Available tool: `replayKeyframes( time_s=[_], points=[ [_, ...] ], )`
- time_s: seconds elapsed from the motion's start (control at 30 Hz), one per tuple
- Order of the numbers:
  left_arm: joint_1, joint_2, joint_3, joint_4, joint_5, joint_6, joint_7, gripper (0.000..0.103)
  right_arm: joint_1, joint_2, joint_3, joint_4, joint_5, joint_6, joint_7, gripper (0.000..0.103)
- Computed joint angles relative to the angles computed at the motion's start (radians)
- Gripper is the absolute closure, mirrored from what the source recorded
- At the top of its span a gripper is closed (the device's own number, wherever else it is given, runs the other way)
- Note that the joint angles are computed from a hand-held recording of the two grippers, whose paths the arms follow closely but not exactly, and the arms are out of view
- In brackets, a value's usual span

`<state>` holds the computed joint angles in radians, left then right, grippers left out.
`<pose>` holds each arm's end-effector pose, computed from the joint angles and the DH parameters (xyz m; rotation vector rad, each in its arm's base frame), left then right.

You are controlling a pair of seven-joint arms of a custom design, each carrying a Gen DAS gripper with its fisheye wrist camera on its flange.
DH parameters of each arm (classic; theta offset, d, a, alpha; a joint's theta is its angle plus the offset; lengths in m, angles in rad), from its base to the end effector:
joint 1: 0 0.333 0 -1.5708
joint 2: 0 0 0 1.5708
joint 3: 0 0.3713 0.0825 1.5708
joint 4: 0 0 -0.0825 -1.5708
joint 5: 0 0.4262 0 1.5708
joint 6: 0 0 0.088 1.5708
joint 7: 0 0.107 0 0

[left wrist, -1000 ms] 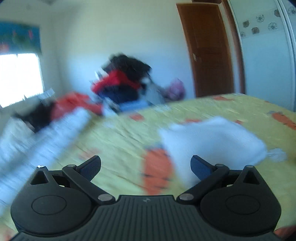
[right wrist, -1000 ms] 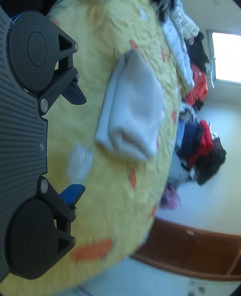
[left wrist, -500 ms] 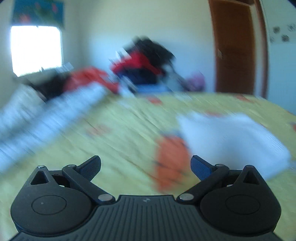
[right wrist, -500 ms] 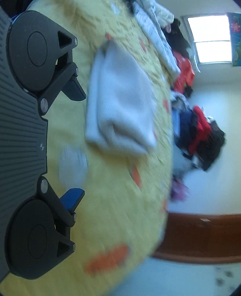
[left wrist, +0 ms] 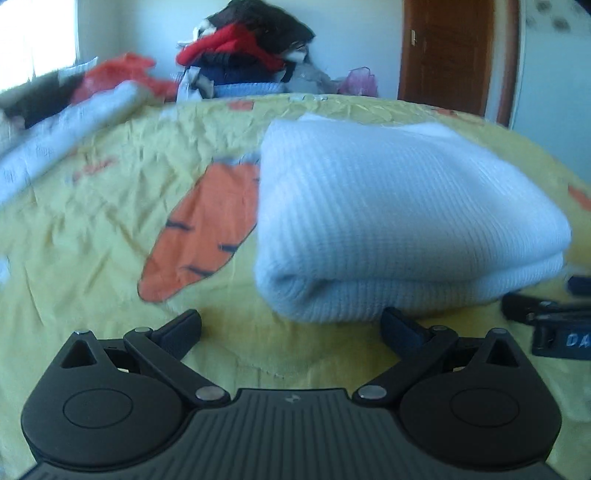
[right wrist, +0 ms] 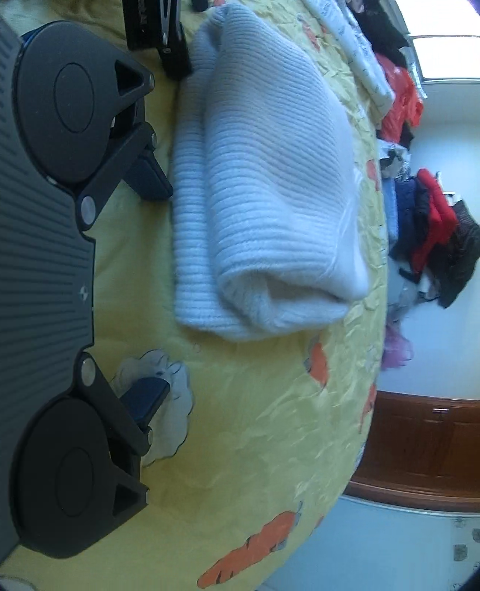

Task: Fold small clothes

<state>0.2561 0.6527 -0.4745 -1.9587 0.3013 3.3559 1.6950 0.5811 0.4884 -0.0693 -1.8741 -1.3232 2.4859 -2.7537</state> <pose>0.7028 -0.1418 0.2814 -1.3348 2.1468 -0.9881 0.6091 0.3517 0.2797 -1.4214 2.0702 -0.9858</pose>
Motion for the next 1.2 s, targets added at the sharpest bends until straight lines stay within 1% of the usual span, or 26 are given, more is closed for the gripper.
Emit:
replayKeyframes(
  time_s=[0.13,0.17,0.27,0.33,0.5,1.2],
  points=[
    [-0.030,-0.007,0.036,-0.013,0.000,0.039,-0.003,0.000,0.007,0.009,-0.005,0.005,-0.016,-0.004,0.030,0.000],
    [-0.030,-0.007,0.038,-0.016,0.004,0.043,-0.007,0.000,0.008,0.010,-0.007,0.003,-0.023,-0.004,0.040,0.000],
    [-0.015,0.001,0.024,-0.007,0.024,0.037,-0.017,0.000,0.005,0.010,-0.007,0.003,-0.033,-0.005,0.047,0.000],
    [0.002,0.013,0.005,0.007,0.041,0.025,-0.018,0.000,0.005,0.012,-0.005,0.006,-0.034,-0.009,0.048,0.000],
    [0.015,0.024,-0.009,0.018,0.050,0.017,-0.013,0.000,0.003,0.013,-0.003,0.007,-0.037,-0.010,0.050,0.000],
    [0.012,0.023,-0.008,0.017,0.042,0.017,-0.009,0.000,0.002,0.013,-0.002,0.007,-0.038,-0.011,0.050,0.000]
  ],
)
